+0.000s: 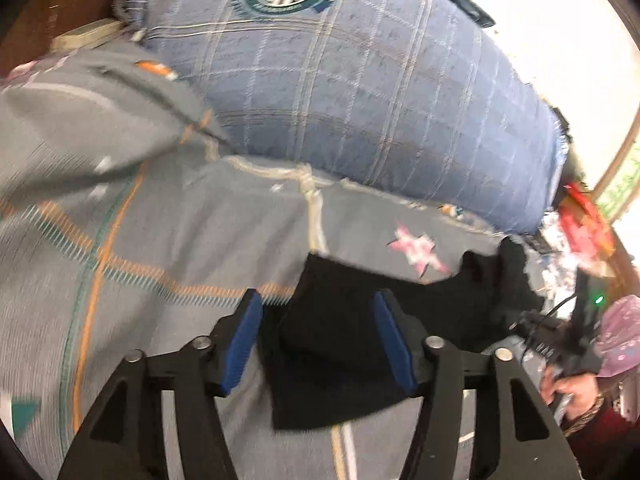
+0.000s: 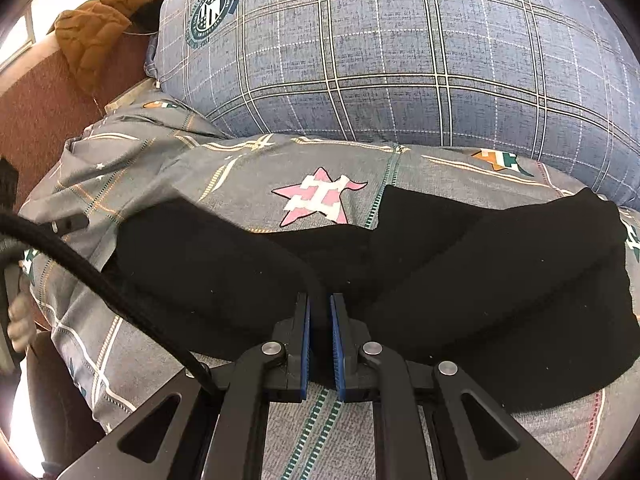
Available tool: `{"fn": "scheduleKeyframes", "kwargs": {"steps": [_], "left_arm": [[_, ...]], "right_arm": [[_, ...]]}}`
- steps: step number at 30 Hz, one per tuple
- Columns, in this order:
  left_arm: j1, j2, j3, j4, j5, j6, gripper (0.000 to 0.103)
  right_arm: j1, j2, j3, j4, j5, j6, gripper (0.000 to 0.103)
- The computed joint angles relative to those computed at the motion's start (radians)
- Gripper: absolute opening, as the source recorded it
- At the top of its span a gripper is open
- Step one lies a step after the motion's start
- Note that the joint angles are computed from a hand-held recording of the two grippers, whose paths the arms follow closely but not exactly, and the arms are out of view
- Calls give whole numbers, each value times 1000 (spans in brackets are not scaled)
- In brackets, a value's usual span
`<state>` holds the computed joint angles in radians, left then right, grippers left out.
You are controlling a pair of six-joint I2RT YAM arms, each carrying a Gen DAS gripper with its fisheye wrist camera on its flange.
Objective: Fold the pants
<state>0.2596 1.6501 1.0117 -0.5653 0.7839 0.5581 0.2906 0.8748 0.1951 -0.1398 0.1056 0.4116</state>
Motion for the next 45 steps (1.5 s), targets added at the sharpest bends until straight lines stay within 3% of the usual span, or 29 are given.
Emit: {"fn": "scheduleKeyframes", "kwargs": {"steps": [1, 2, 9, 10, 11, 12, 13, 17, 21, 25, 26, 27, 29, 36, 39, 40, 41, 42, 45], "left_arm": [[-20, 39, 43, -29, 22, 17, 79], [-51, 85, 89, -50, 23, 22, 84], [-251, 298, 264, -62, -197, -47, 83], [-267, 303, 263, -65, -204, -35, 69], [-283, 308, 270, -76, -220, -31, 25], [-300, 315, 280, -98, -244, -26, 4], [-310, 307, 273, -97, -247, -25, 0], [-300, 266, 288, -107, -141, -43, 0], [-285, 258, 433, -169, -34, -103, 0], [-304, 252, 495, -172, -111, -108, 4], [-305, 262, 499, -183, -142, -102, 22], [-303, 275, 497, -188, -161, -98, 47], [-288, 293, 452, -163, -194, -97, 58], [-281, 470, 441, -174, -256, -97, 58], [-311, 483, 458, -194, -220, -83, 58], [-323, 502, 491, -238, -186, -78, 52], [-332, 504, 499, -246, -175, -82, 19], [-347, 497, 496, -238, -182, -87, 6], [-365, 465, 472, -210, -174, -81, 6]], "right_arm": [[-9, 14, -3, 14, -10, 0, 10], [-15, 27, -4, 26, -17, 1, 10], [-66, 60, -8, 51, -80, -20, 10], [-71, 60, -6, 48, -87, -22, 10], [-79, 61, -3, 44, -97, -25, 10], [-87, 61, 2, 37, -106, -30, 10], [-92, 63, 11, 27, -111, -35, 10], [-126, 79, 68, -4, -130, -66, 10], [-183, 131, 171, -6, -158, -95, 10], [-191, 164, 278, -30, -137, -119, 10], [-191, 163, 291, -42, -136, -126, 10], [-191, 162, 299, -53, -134, -133, 10], [-186, 154, 292, -66, -132, -137, 10], [-196, 139, 164, -10, -165, -98, 10], [-213, 136, 118, 23, -190, -80, 10], [-224, 134, 108, 30, -202, -78, 10], [-229, 134, 105, 32, -206, -80, 10], [-233, 137, 105, 33, -208, -82, 10], [-242, 150, 127, 20, -211, -94, 10]]}}
